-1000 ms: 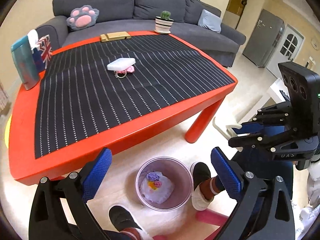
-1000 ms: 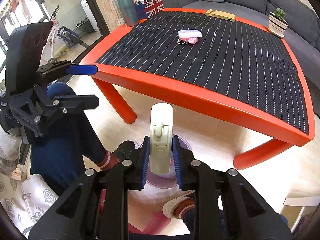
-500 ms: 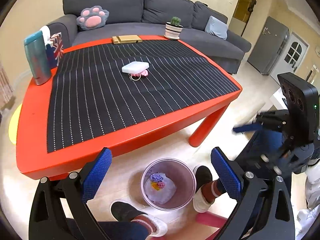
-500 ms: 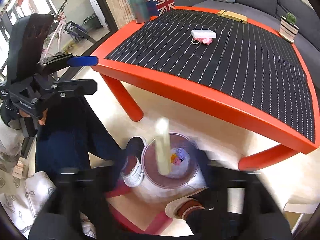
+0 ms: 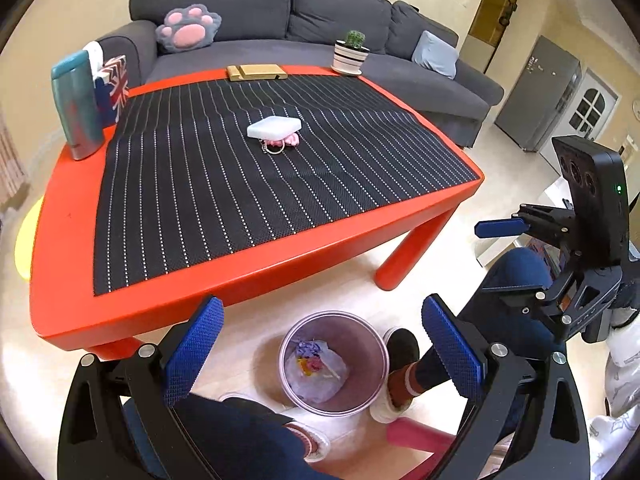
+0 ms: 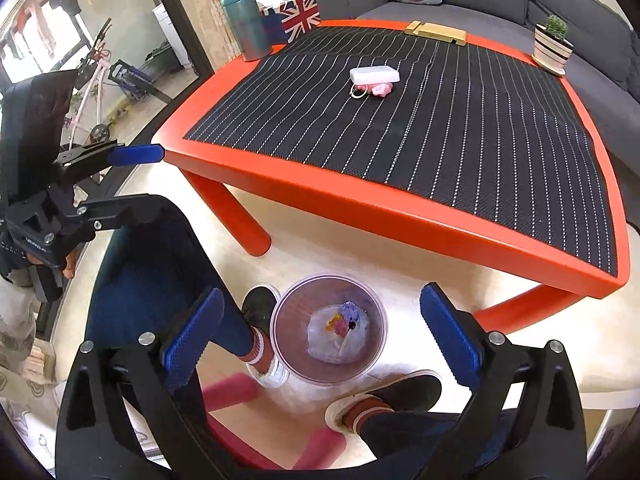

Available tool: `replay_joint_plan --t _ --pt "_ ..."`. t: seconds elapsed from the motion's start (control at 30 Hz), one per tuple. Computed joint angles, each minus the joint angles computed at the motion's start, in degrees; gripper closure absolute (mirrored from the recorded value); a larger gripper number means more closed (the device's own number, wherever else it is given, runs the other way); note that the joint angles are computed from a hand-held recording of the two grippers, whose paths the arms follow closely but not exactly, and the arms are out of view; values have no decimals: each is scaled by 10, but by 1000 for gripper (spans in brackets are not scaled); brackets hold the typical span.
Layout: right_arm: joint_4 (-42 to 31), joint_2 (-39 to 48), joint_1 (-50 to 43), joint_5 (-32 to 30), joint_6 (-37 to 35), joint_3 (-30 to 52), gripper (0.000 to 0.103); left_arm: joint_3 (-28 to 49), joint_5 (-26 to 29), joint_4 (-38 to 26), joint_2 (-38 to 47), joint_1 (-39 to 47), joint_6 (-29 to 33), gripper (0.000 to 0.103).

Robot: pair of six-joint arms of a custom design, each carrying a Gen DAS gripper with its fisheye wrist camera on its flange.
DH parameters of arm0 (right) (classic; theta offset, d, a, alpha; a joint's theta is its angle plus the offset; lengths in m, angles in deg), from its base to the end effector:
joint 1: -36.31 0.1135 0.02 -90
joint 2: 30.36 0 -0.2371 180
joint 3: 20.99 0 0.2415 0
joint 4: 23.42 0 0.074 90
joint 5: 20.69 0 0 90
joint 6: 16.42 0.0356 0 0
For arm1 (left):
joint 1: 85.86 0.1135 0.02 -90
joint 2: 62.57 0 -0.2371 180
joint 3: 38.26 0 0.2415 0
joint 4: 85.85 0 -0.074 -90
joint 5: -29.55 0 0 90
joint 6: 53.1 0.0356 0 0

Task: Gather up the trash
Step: 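Move the left tool over the table toward the white box with keychain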

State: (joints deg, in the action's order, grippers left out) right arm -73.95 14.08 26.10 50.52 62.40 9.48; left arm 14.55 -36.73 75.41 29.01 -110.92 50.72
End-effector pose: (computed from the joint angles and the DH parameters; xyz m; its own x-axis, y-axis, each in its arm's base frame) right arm 0.1314 -0.0120 0.1240 -0.8775 -0.0285 -0.4787 -0.1415 0.9692 0.2017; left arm 0.2404 -0.1282 0.1094 -0.6026 0.5232 -0.6027 0.7491 0.6311 -0.2012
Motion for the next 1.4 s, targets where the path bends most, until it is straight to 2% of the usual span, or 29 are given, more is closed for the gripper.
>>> replay_joint_plan --t 0.37,0.63,1.1,1.4 --pt "-39 -4 -61 -36 -28 49 6 34 2 -23 -11 -3 -7 8" --pt "-7 73 -88 -54 -43 100 5 120 1 -53 36 -3 -2 8" --pt "63 254 -108 -35 -64 202 5 377 -20 -145 218 -26 23 8" --pt "78 308 -111 -34 -67 235 5 571 -36 -232 357 -42 25 8"
